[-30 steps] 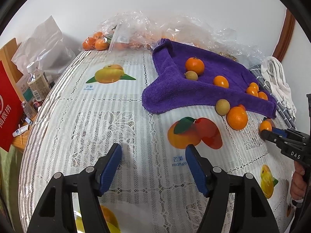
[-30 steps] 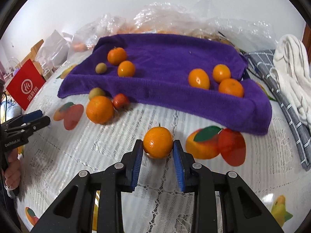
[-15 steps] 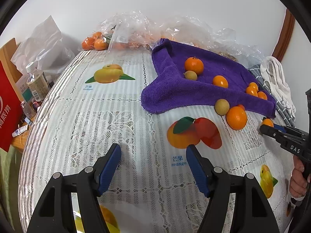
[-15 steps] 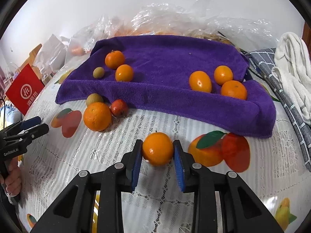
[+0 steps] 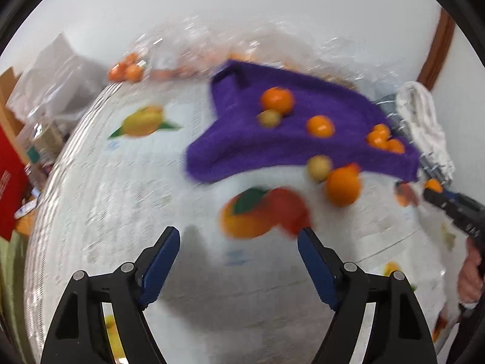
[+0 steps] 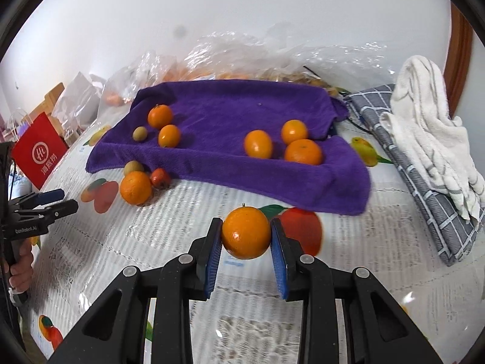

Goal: Organize fruits
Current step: 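Grasp a round orange with the right gripper while the left grasps a large orange, then carry the round orange with the right gripper onto the towel while the left carries its orange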

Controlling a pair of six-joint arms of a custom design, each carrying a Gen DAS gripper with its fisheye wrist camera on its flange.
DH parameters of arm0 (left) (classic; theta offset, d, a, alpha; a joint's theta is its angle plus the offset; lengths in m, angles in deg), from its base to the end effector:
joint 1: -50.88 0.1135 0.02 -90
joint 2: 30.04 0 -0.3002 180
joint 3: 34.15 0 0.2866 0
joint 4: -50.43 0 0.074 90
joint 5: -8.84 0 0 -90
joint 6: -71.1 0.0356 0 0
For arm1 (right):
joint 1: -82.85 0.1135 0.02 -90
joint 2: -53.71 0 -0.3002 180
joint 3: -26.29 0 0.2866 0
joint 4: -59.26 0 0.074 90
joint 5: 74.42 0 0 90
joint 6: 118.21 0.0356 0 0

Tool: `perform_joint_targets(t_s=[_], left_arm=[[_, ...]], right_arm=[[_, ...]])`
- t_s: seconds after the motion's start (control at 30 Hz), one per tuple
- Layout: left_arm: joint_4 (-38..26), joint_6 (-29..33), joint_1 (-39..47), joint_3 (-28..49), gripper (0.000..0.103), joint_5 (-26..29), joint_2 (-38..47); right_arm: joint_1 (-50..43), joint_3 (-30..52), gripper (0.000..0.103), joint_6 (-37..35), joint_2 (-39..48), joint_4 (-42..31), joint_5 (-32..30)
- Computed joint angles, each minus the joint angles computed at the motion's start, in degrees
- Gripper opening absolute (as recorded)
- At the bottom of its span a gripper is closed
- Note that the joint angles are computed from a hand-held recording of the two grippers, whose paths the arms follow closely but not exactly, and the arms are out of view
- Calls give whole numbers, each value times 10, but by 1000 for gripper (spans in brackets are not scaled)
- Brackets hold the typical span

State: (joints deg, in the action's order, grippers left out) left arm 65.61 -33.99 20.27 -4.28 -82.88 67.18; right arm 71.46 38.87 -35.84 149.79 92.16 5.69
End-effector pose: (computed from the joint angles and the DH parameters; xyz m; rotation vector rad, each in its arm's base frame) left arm 0.2031 -0.1189 0.0603 0.3255 2.4844 -0.2987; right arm 0.1517 -0.0243 0.0430 0.0045 2.4371 0.0638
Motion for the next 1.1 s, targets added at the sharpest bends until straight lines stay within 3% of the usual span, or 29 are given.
perform_joint_targets(t_s=[0.33, 0.63, 0.77, 1.1], left_arm=[[-39, -68, -119, 118, 78, -11, 91], [-44, -110, -122, 156, 59, -10, 128], [-64, -108, -128, 176, 38, -18, 135], [-59, -118, -114, 126, 37, 12, 70]], right_arm=[[-140, 6, 31, -98, 18, -9, -49], [-207, 17, 31, -136, 58, -1, -79], [-210, 17, 31, -137, 60, -2, -82], [-211, 3, 31, -142, -5, -47, -91]])
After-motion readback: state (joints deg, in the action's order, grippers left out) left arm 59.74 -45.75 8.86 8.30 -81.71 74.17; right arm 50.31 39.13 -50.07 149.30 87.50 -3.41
